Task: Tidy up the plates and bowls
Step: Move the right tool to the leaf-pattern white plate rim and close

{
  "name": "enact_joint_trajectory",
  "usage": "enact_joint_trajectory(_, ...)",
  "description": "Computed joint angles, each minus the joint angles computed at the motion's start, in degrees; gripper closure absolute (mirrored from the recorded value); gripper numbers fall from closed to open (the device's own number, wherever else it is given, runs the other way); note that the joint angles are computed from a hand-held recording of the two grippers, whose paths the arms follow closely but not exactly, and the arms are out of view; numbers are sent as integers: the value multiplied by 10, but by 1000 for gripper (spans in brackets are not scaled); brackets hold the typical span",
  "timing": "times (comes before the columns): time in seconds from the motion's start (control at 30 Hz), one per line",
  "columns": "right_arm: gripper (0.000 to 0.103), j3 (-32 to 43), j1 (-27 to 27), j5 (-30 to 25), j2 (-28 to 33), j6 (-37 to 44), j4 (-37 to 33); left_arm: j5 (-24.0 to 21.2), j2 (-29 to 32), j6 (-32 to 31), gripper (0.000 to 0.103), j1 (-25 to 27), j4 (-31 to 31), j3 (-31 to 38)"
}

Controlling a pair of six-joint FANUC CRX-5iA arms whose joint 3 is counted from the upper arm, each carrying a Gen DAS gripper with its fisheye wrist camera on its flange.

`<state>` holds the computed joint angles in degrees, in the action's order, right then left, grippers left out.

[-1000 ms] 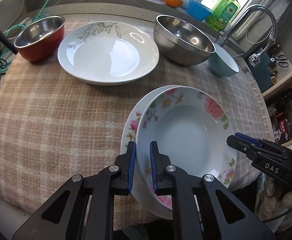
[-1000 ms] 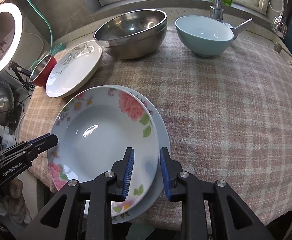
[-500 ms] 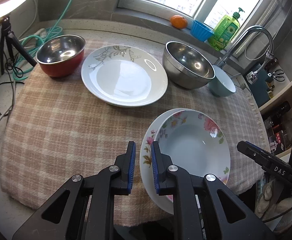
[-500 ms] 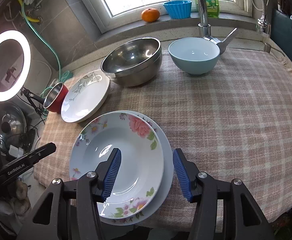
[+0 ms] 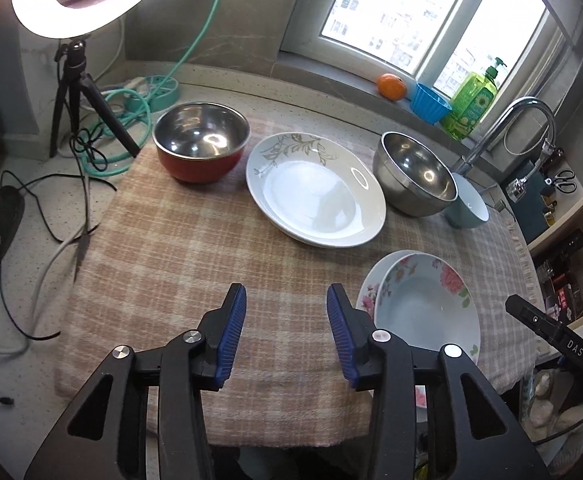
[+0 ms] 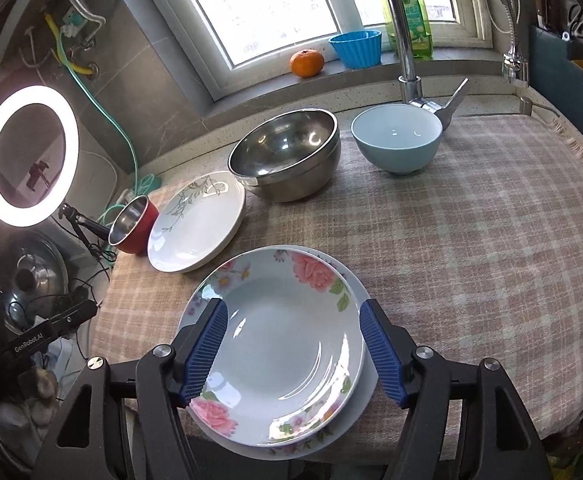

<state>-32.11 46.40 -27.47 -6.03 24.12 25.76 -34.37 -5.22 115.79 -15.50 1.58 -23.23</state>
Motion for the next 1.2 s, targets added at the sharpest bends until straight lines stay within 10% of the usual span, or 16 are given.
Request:
enact_joint_trajectory(0.57,38,123,36,-85,66,86,-29,67,-28,-163,63,70,193,-99)
enact_joint_trajectory(0.83,42,337,-22,-150,161,437,-236,58,-21,54,63,54,61,-47)
enact_joint_trajectory(1.2,67,747,-102,-444,400,756,-380,45,46,343,65,-9,-69,25)
